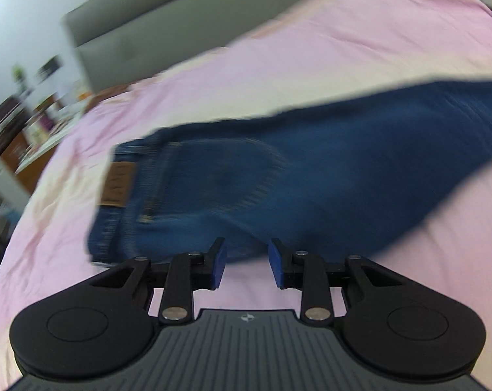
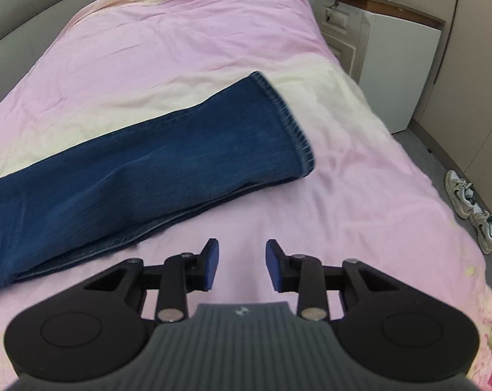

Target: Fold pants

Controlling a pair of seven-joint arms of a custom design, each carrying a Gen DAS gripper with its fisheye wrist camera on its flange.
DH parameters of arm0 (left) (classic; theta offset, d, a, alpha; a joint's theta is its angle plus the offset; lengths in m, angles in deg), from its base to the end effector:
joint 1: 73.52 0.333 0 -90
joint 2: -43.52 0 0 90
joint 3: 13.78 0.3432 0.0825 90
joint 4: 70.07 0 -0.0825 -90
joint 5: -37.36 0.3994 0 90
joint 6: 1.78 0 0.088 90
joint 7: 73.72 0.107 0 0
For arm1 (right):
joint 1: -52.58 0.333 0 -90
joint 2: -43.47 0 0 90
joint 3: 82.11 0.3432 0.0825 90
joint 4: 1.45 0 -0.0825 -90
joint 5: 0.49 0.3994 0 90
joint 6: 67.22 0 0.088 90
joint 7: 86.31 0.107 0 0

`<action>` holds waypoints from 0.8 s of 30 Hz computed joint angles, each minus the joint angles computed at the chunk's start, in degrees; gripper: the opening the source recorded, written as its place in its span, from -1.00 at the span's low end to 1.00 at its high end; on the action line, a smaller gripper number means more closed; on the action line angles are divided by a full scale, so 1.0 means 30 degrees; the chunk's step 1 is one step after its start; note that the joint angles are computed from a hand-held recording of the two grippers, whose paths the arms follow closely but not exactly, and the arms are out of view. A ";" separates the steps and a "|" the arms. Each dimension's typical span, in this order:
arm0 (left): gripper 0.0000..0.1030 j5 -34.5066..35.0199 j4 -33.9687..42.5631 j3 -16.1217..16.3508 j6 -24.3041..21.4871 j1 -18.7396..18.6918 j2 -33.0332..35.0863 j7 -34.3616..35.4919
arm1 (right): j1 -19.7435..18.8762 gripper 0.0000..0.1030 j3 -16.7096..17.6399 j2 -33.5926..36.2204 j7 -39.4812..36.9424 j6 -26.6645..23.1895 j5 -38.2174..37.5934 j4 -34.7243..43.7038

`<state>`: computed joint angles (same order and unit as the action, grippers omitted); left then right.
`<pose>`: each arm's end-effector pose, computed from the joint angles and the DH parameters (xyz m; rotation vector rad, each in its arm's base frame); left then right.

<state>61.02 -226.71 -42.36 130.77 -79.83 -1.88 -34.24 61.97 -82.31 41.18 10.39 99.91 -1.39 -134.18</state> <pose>0.2896 -0.1959 0.4706 -1.8034 1.6162 -0.2368 0.5534 0.0905 0.4497 -1.8804 1.7752 -0.5254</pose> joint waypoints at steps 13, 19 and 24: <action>-0.73 0.6729 0.1031 -0.1053 0.2983 0.1274 0.4986 -0.3593 | 0.5503 -0.41 0.1720 -0.0941 -0.7949 -0.1473 0.7423 -0.1051; -0.93 0.5211 0.0705 0.1770 0.4988 0.1025 0.3482 -0.1297 | 0.6946 -0.41 0.3335 0.0911 -1.1281 -0.0724 0.7239 0.0605; -0.94 0.2498 0.0864 0.2114 0.5073 0.0618 0.2636 0.1067 | 0.7366 -0.35 0.5086 0.2841 -1.3881 -0.0015 0.6730 0.2570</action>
